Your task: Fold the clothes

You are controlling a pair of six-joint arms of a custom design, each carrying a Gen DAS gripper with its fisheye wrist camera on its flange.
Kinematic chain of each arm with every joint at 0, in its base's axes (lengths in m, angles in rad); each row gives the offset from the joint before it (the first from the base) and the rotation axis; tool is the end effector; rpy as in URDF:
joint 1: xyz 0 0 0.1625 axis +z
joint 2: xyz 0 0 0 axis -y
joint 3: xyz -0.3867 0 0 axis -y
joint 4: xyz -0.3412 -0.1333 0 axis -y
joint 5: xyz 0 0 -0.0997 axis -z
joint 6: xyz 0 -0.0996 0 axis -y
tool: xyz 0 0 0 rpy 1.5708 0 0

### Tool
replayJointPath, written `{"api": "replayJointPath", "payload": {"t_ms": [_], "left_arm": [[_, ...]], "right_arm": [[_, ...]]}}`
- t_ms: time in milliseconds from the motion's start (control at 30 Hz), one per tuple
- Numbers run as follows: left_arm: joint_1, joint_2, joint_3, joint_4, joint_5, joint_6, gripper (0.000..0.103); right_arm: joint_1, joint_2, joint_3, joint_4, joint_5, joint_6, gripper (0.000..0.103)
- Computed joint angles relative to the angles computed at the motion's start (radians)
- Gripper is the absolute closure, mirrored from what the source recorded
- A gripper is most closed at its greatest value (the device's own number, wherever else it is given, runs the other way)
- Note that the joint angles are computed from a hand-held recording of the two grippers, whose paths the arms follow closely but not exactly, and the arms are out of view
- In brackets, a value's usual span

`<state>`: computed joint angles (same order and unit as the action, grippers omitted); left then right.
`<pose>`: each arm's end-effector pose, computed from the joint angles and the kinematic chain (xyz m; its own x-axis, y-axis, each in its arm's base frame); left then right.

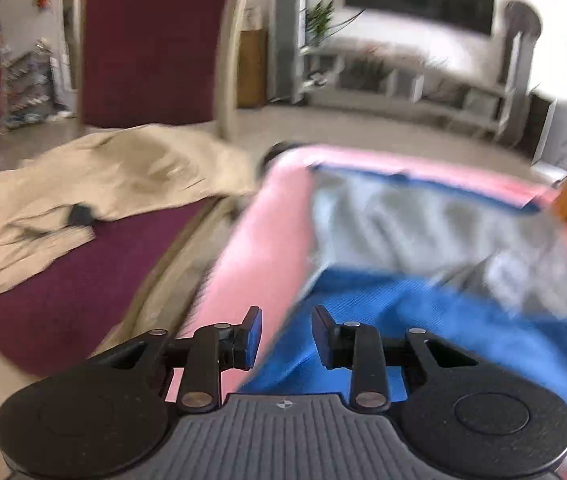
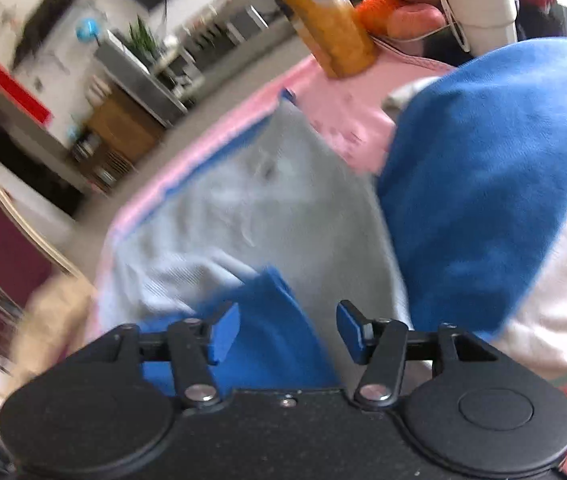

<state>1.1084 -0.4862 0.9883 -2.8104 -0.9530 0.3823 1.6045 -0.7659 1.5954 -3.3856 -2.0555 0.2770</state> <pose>-0.1723 -0.7738 0.1859 -0.7149 0.2611 -0.6486 0.6433 0.6090 -0.4640 0.1083 -0.6344 0.2133 -0.8683 0.4957 0.0197 0.2275 0.4333 -0.8721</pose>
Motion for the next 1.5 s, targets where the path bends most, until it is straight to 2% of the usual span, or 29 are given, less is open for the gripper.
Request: {"api": "replayJointPath", "payload": {"t_ms": [67,133,200,233,300,367,400,433,500,600,633,700,733,800,933,1033,1133,1200,1300,1333,1367,1433,1467,1500], "left_arm": [[-0.001,0.044,-0.08,0.052,-0.029,0.008,0.072],[0.001,0.11,-0.193,0.128,-0.047,0.016,0.072],[0.009,0.188,-0.328,0.232,-0.059,-0.005,0.072],[0.013,0.226,-0.392,0.279,-0.051,-0.016,0.072],[0.019,0.288,-0.48,0.332,0.008,-0.03,0.072],[0.025,0.354,-0.581,0.398,0.064,-0.05,0.069],[0.027,0.363,-0.597,0.409,0.078,-0.059,0.07],[0.027,0.359,-0.589,0.392,0.08,-0.056,0.07],[0.023,0.342,-0.543,0.302,0.097,-0.045,0.071],[0.01,0.357,-0.515,0.095,0.185,0.029,0.073],[0.007,0.356,-0.509,0.059,0.205,0.044,0.074],[0.001,0.322,-0.443,-0.009,0.231,0.059,0.074],[-0.003,0.297,-0.396,-0.038,0.241,0.064,0.074],[-0.011,0.237,-0.293,-0.085,0.256,0.075,0.073],[-0.023,0.066,-0.019,-0.115,0.201,0.012,0.063],[-0.021,-0.047,0.141,-0.072,0.145,-0.084,0.062],[-0.018,-0.123,0.244,0.024,0.091,-0.176,0.062],[-0.018,-0.139,0.267,0.079,0.054,-0.187,0.062],[-0.039,-0.132,0.314,0.001,0.04,-0.073,0.062],[-0.044,-0.131,0.33,-0.029,0.029,-0.04,0.062],[-0.047,-0.131,0.34,-0.041,0.013,-0.025,0.062],[-0.049,-0.122,0.343,-0.049,-0.006,-0.004,0.062],[-0.05,-0.11,0.335,-0.053,-0.004,0.007,0.062],[-0.05,-0.095,0.322,-0.056,0.0,0.015,0.062]], "right_arm": [[-0.019,-0.004,-0.019,0.006,0.1,0.004,0.068],[-0.041,-0.008,-0.046,0.042,0.208,0.001,0.069],[-0.075,0.016,-0.092,0.112,0.325,0.037,0.07],[-0.093,0.03,-0.118,0.147,0.383,0.053,0.07],[-0.13,0.071,-0.162,0.194,0.478,0.103,0.07],[-0.14,0.097,-0.193,0.234,0.462,0.123,0.071],[-0.137,0.106,-0.206,0.253,0.405,0.108,0.079],[-0.135,0.107,-0.2,0.229,0.356,0.111,0.103],[-0.13,0.103,-0.18,0.167,0.27,0.129,0.103],[-0.12,0.093,-0.142,0.06,0.157,0.171,0.103],[-0.117,0.09,-0.132,0.027,0.119,0.183,0.099],[-0.105,0.069,-0.101,0.025,0.11,0.19,0.095],[-0.099,0.059,-0.086,0.024,0.106,0.194,0.086],[-0.088,0.038,-0.056,0.024,0.098,0.202,0.074],[-0.053,-0.016,0.034,-0.03,0.1,0.157,0.058],[-0.039,-0.06,0.115,-0.08,0.114,0.152,0.053],[-0.033,-0.094,0.203,-0.132,0.114,0.173,0.048],[-0.032,-0.1,0.236,-0.134,0.11,0.179,0.048],[-0.023,-0.087,0.233,-0.103,0.091,0.158,0.051],[-0.018,-0.076,0.218,-0.092,0.08,0.134,0.06],[-0.003,-0.056,0.194,-0.095,0.052,0.074,0.072],[0.026,-0.016,0.144,-0.103,0.0,-0.049,0.075],[0.033,0.0,0.125,-0.109,-0.005,-0.096,0.075],[0.028,0.006,0.116,-0.093,0.027,-0.114,0.075]]}}
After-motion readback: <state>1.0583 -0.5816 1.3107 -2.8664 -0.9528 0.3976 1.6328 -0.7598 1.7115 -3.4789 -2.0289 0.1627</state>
